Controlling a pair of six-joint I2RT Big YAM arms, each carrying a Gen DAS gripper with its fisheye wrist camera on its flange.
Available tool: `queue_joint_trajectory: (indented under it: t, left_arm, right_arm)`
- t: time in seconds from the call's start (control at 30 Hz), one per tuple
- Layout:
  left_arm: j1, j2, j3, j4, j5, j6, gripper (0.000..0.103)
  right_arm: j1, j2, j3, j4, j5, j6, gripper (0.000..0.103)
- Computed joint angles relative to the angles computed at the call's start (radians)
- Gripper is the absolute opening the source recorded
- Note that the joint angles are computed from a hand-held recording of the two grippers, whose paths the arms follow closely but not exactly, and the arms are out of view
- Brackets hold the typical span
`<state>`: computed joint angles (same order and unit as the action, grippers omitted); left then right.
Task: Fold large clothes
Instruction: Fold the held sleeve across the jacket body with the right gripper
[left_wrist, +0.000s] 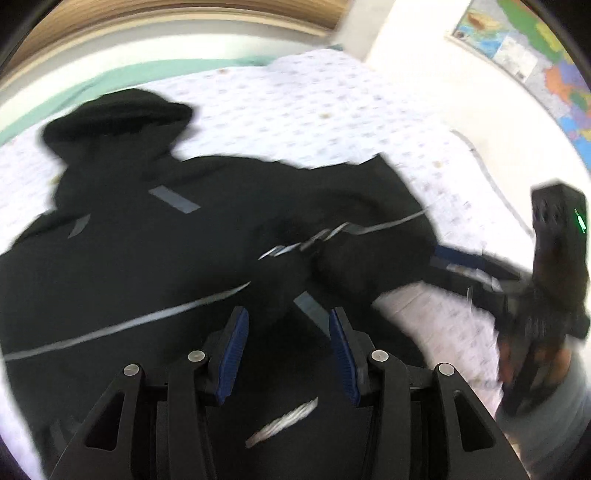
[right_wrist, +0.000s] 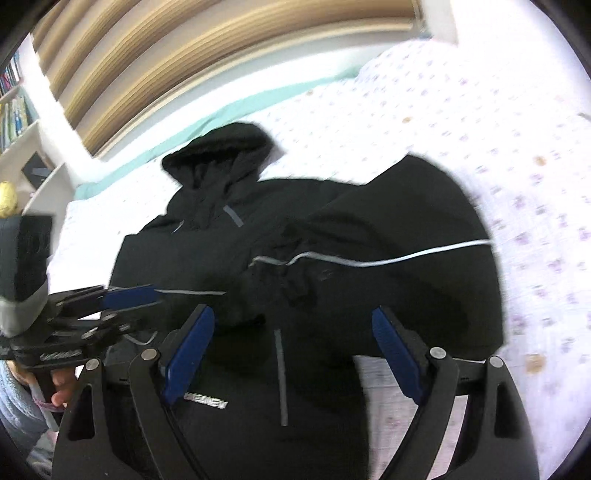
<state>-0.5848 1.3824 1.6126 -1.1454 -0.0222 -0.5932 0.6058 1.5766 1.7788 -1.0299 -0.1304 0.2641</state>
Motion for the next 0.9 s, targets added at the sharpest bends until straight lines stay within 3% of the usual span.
queue_joint_trajectory:
  t: [0.07, 0.13, 0.3, 0.47, 0.5, 0.53, 0.57, 0.67, 0.9]
  left_arm:
    - [0.009, 0.063, 0.046, 0.015, 0.044, -0.020, 0.046]
    - [0.008, 0.151, 0.121, -0.040, 0.061, -0.031, 0.046]
    - [0.009, 0.232, 0.147, -0.042, 0.099, -0.051, 0.046]
    - [0.019, 0.260, 0.151, 0.008, 0.146, -0.105, 0.046]
    - [0.016, 0.266, 0.159, 0.013, 0.147, -0.094, 0.039]
    - [0.010, 0.272, 0.170, 0.012, 0.132, -0.064, 0.024]
    - [0.004, 0.279, 0.181, 0.004, 0.119, -0.039, 0.023]
    - [0.003, 0.263, 0.165, 0.026, 0.127, -0.026, 0.021]
    - [0.024, 0.137, 0.114, 0.021, 0.023, -0.027, 0.019]
  right_arm:
    - [-0.003, -0.016, -0.007, 0.004, 0.024, -0.002, 0.089]
    - [-0.007, -0.038, -0.029, 0.019, 0.041, -0.012, 0.089]
    - [-0.018, -0.065, -0.071, 0.049, 0.043, -0.003, 0.089]
    - [-0.038, -0.073, -0.106, 0.065, 0.031, 0.018, 0.089]
    - [-0.043, -0.072, -0.111, 0.066, 0.026, 0.026, 0.089]
    - [-0.047, -0.073, -0.115, 0.067, 0.024, 0.033, 0.089]
    - [-0.049, -0.073, -0.118, 0.067, 0.024, 0.039, 0.089]
    - [-0.053, -0.068, -0.118, 0.063, 0.021, 0.057, 0.089]
    - [-0.040, -0.045, -0.085, 0.037, 0.023, 0.056, 0.089]
